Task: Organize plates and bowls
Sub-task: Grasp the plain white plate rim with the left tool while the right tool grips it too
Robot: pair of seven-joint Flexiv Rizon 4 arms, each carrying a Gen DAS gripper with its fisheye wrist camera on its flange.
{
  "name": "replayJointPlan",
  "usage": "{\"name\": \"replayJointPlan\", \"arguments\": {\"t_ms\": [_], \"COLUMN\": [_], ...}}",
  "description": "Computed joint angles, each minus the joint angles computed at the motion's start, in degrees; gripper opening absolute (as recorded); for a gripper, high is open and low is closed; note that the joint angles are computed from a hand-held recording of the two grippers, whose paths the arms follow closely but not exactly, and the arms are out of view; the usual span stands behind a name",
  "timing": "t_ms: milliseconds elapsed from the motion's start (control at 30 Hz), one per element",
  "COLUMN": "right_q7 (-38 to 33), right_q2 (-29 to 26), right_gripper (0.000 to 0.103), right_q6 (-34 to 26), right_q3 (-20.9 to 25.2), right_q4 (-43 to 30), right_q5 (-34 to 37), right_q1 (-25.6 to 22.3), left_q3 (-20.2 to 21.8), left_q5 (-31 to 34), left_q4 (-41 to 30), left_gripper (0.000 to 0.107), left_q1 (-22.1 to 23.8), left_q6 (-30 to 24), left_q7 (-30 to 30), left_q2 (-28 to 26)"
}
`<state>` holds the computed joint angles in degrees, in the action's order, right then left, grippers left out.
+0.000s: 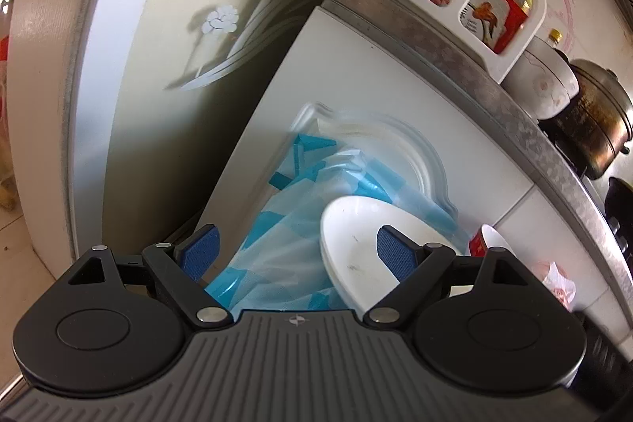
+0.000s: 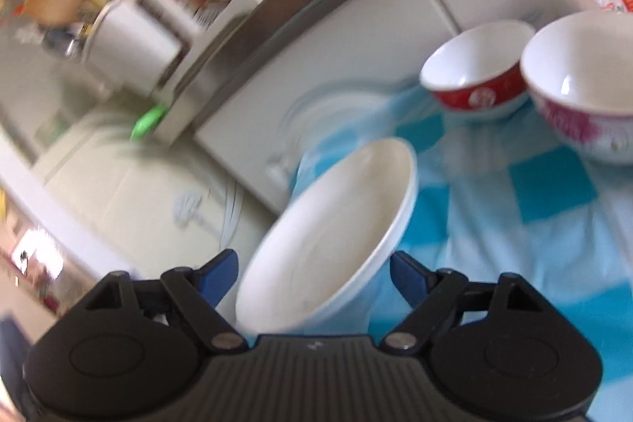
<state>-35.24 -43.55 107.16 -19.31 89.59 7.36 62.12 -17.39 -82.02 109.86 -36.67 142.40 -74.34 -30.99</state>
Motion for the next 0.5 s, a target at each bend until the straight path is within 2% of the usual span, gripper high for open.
{"name": "replayJointPlan", "arguments": {"t_ms": [100, 267, 400, 500], "right_q7": [-0.1, 0.5, 0.6, 0.9], "right_q2": [1.0, 1.0, -0.8, -1.8], "right_gripper": [0.084, 0.087, 0.087, 0.084], "right_q6": [-2.3, -2.3, -5.3, -7.3], "right_q3": [-2.6, -13.2, -15.2, -11.3], "right_q4": [2.1, 5.0, 2.3, -0.8], "right_q5": [-0.1, 0.4, -2.8, -6.8], "right_q1": [2.7, 9.6, 8.4, 3.6], "left_q3": [0.0, 0.0, 0.2, 0.3], "left_q5": [0.2, 0.5, 1.7, 2.2], "left_q4": [0.0, -0.3, -0.4, -0.2], "left_gripper": [0.103, 0.103, 0.097, 0.088], "left_q1": [0.0, -0.1, -0.1, -0.2], "left_q6": [-0.3, -0.4, -1.2, -2.0], "left_q7": [0.5, 1.6, 3.4, 3.3], "left_q2": [0.0, -0.2, -0.5, -0.6]}}
